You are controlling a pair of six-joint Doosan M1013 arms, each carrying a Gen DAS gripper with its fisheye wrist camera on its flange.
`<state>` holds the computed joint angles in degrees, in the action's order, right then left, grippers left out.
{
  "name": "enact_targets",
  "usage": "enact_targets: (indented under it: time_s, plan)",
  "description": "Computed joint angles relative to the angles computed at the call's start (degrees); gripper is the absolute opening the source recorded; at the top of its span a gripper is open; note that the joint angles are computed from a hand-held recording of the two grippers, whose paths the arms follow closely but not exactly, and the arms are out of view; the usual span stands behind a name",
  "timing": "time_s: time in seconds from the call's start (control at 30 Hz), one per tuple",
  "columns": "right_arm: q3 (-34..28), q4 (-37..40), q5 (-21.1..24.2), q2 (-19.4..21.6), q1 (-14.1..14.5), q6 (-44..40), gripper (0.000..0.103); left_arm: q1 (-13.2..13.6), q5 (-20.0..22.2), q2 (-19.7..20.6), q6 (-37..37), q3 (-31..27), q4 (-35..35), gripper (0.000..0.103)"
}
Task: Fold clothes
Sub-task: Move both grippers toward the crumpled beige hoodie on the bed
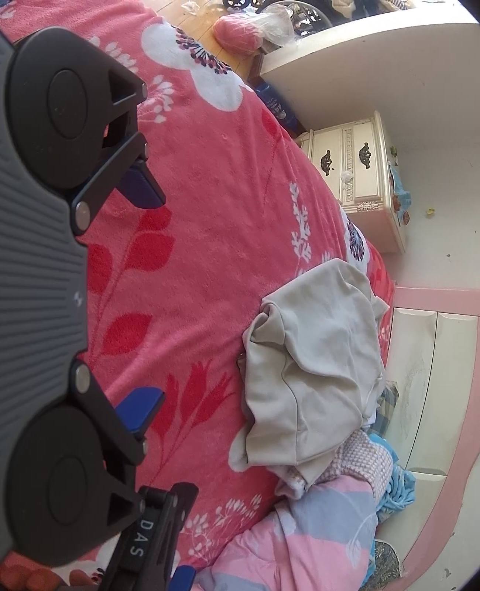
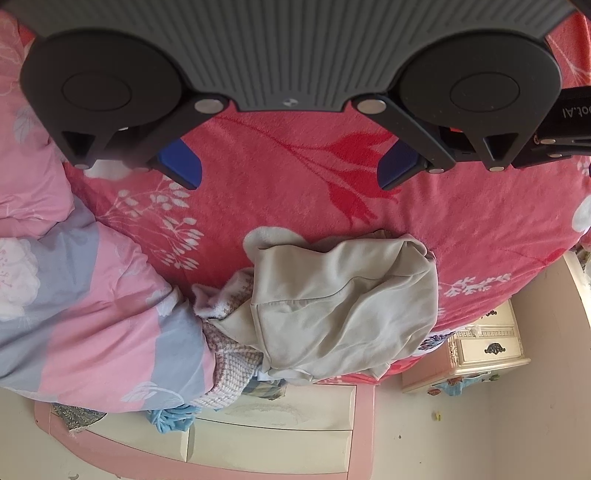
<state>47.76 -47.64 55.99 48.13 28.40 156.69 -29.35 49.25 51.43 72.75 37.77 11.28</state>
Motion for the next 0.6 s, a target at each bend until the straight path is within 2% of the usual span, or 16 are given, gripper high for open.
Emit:
enact_targets:
  time_s: [0.33, 0.43, 0.6]
  plan:
    - [-0.08, 0.24, -0.38, 0.08, -0.04, -0.53, 0.102, -0.61, 0.63, 0.62, -0.42, -0.72, 2.28, 0.103]
    - [0.19, -0.11, -0.57, 0.01, -0.08, -0.07, 0.102, -0.14, 2.31, 1.52, 1.57, -3.08, 1.26, 0.103]
    - [1.18, -0.79, -1.18, -0.26, -0.18, 0.95, 0.102, -0.27, 1.59, 1.86, 1.28, -2.78, 1.63, 0.103]
